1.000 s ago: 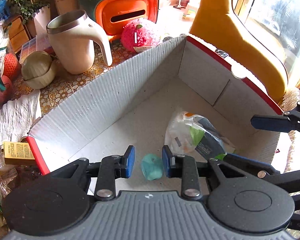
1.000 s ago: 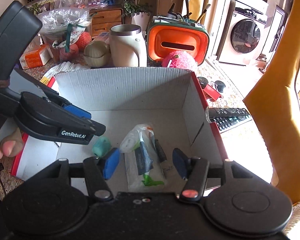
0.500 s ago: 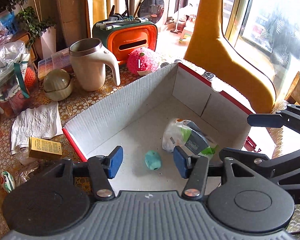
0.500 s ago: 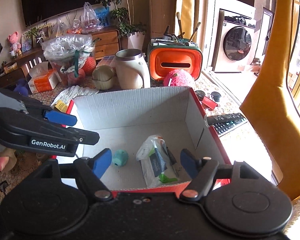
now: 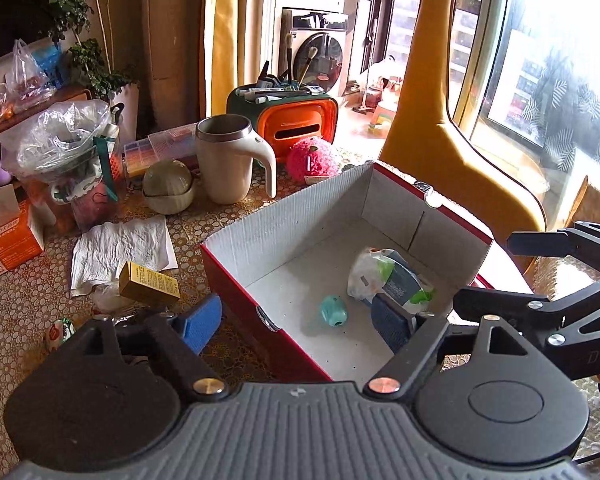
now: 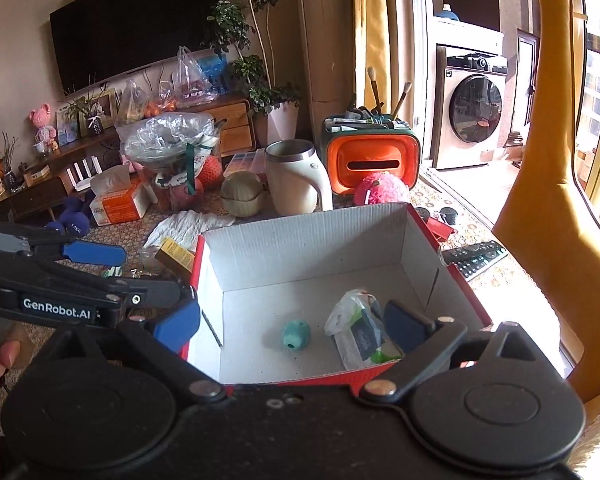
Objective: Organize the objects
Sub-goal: 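Lift both grippers out of the box and return toward the table items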
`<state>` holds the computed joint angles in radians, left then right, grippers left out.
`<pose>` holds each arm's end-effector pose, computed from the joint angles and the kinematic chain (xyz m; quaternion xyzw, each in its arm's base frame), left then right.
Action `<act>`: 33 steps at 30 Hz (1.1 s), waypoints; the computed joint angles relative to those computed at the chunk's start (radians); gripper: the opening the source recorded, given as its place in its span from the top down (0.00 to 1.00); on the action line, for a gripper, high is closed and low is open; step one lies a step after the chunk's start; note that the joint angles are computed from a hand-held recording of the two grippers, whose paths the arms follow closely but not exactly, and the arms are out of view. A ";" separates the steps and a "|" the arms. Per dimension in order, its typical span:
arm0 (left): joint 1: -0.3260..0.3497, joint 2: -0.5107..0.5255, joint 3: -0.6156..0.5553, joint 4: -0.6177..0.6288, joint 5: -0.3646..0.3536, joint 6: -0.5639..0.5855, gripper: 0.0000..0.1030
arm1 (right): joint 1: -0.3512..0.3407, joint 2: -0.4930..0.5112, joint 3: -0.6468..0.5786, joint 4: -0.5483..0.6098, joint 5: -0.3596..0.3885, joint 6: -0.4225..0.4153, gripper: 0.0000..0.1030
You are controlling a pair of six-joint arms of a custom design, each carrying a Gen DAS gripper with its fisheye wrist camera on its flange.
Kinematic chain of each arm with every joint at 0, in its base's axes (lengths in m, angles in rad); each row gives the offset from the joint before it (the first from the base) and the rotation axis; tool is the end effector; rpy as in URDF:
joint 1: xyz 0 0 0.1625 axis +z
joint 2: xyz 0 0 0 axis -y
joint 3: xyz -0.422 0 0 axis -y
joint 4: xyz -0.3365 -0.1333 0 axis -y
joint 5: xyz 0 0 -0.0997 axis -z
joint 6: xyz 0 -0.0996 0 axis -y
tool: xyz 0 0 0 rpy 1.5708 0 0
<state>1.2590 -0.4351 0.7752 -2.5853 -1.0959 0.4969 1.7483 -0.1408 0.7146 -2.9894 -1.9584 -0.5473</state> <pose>-0.0853 -0.8478 0.2212 0.2893 0.8739 -0.2997 0.2507 0.2417 -0.8056 0.0524 0.2435 -0.8649 0.3631 0.2466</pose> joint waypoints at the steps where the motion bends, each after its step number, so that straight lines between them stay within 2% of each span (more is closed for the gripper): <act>1: 0.002 -0.016 0.026 -0.020 -0.011 0.004 0.17 | 0.002 -0.004 0.014 -0.012 0.004 0.004 0.02; 5: 0.015 -0.081 0.134 -0.101 -0.066 0.011 0.15 | 0.013 -0.013 0.060 -0.047 0.013 0.005 0.01; 7: 0.023 -0.106 0.177 -0.145 -0.087 0.014 0.05 | 0.017 -0.016 0.078 -0.060 0.022 0.008 0.01; 9: 0.032 -0.128 0.209 -0.176 -0.112 0.015 0.00 | 0.021 -0.019 0.094 -0.069 0.029 0.013 0.01; 12: 0.046 -0.155 0.240 -0.203 -0.135 0.013 0.00 | 0.028 -0.012 0.093 -0.067 0.035 0.019 0.01; 23: 0.097 -0.212 0.304 -0.340 -0.097 0.064 0.00 | 0.055 0.062 0.021 -0.063 0.035 -0.016 0.01; 27: 0.117 -0.223 0.302 -0.344 -0.062 0.063 0.00 | 0.070 0.116 -0.049 -0.038 0.023 -0.074 0.01; 30: 0.142 -0.229 0.300 -0.343 -0.081 0.056 0.00 | 0.075 0.155 -0.103 -0.007 0.043 -0.108 0.01; 33: 0.165 -0.229 0.300 -0.356 -0.100 0.050 0.00 | 0.077 0.198 -0.182 0.067 0.062 -0.104 0.01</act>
